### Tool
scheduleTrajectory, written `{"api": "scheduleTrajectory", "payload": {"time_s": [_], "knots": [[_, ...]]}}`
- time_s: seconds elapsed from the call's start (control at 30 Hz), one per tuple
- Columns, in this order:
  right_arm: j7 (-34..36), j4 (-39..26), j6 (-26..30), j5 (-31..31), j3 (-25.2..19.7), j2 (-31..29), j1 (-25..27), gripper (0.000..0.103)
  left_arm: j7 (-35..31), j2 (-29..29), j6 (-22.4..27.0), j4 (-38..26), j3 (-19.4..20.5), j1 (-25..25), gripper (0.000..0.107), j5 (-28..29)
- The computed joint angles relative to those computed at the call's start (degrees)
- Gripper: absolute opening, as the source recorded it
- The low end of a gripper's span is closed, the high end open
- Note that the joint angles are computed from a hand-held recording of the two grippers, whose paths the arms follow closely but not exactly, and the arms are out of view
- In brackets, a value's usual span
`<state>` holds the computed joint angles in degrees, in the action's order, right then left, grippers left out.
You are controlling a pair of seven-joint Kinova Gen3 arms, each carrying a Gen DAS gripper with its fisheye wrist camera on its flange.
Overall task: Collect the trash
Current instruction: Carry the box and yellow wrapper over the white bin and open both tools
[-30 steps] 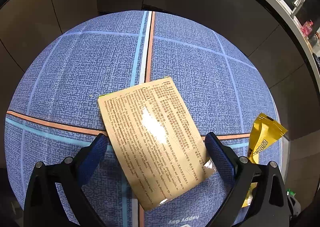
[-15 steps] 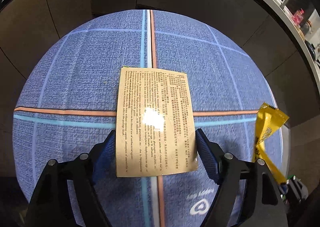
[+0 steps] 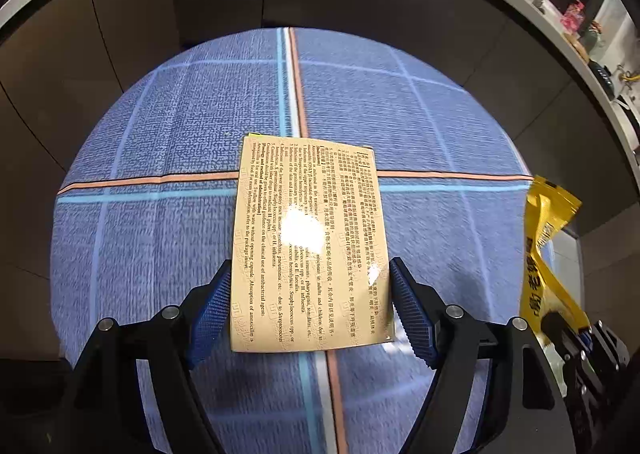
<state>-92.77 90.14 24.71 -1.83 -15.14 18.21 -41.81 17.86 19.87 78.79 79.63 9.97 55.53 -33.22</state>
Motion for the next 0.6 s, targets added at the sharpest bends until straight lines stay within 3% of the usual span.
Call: {"api": "scheduleTrajectory", "payload": {"time_s": [0.37, 0.6], "knots": [[-2.1, 9.5, -4.0, -0.7, 0.2, -9.5, 2.9, 0.008, -5.2, 6.2, 11.9, -15.8, -0.7, 10.0, 0.072, -6.6], [-4.7, 14.2, -4.6, 0.2, 0.7, -13.9, 5.4, 0.008, -12.7, 10.4, 13.3, -25.0, -3.8, 13.7, 0.072, -7.7]]}}
